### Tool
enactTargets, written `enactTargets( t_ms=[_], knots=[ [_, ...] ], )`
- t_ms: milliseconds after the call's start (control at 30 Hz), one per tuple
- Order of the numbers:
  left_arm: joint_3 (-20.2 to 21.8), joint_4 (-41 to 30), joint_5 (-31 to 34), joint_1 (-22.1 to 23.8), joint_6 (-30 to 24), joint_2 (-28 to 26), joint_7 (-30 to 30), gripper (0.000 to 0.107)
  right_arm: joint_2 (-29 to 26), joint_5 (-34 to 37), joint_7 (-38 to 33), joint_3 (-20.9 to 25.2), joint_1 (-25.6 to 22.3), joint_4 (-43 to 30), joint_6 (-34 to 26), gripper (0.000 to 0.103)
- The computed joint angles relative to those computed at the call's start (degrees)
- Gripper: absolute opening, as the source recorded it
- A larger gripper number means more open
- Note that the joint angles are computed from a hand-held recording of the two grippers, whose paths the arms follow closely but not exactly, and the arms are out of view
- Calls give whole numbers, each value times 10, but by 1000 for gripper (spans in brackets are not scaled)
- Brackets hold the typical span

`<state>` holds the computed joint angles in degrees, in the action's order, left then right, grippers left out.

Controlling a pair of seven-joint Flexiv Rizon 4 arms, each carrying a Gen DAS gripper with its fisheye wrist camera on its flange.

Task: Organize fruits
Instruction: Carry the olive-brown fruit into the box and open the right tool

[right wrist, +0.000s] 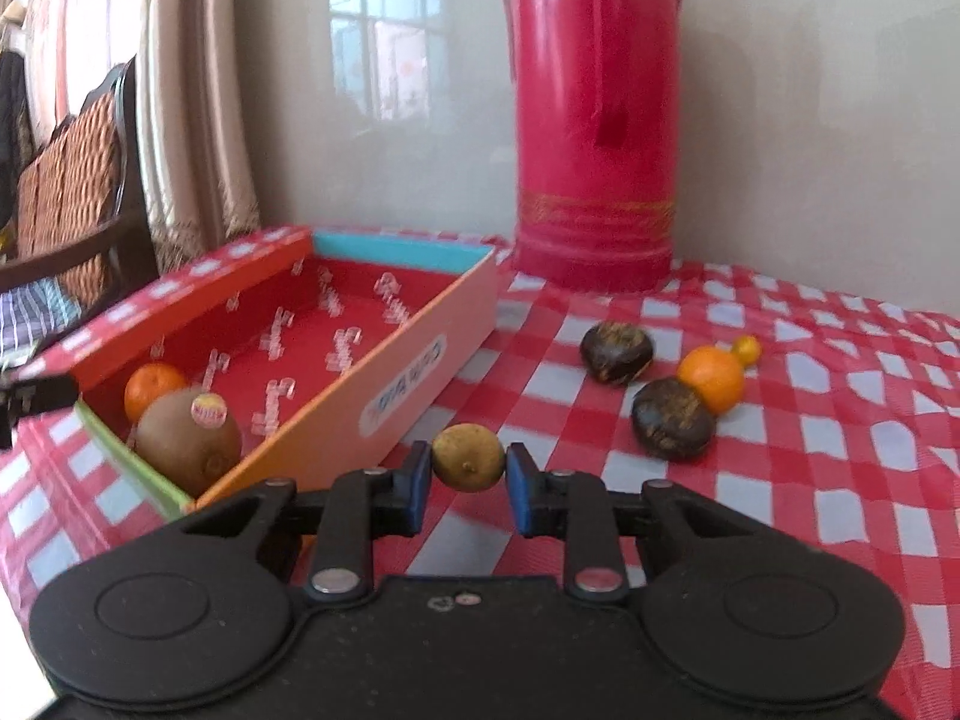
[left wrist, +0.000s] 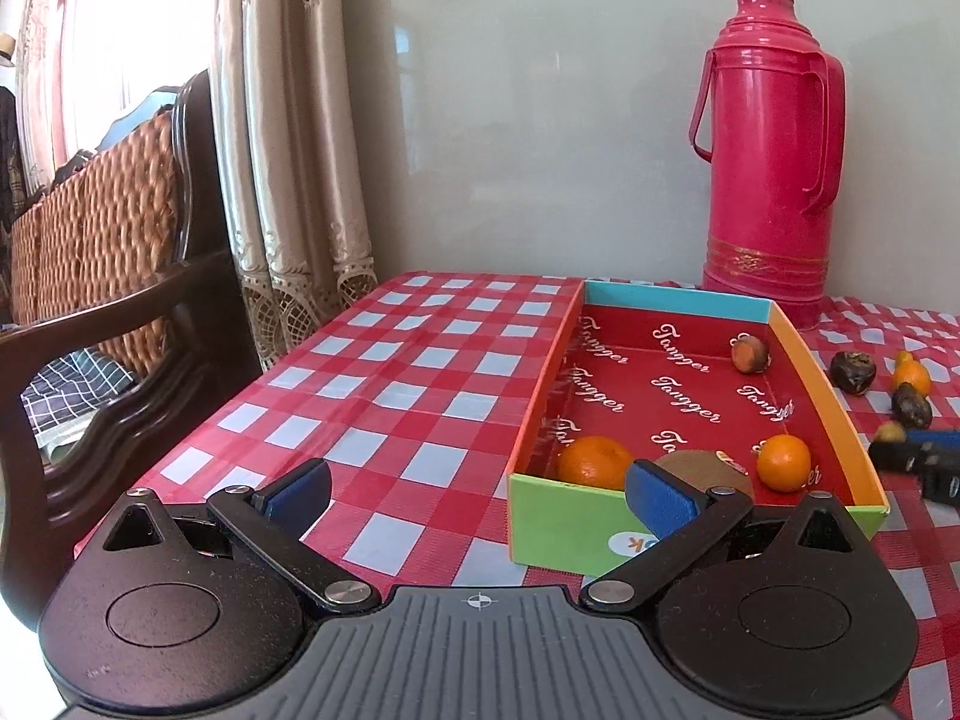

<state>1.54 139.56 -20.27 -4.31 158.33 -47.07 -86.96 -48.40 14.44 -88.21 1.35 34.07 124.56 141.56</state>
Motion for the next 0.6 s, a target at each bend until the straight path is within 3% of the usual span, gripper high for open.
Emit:
enactTargets(
  t_ms=[333,600],
  knots=[
    [8,7,4,9,2,-5,3,103,-21,-13,14,27,-2,-21,109,18],
    [14,15,17,27,7,-9,3,103,-29,-22,6,32,20,-47,93,18]
  ],
)
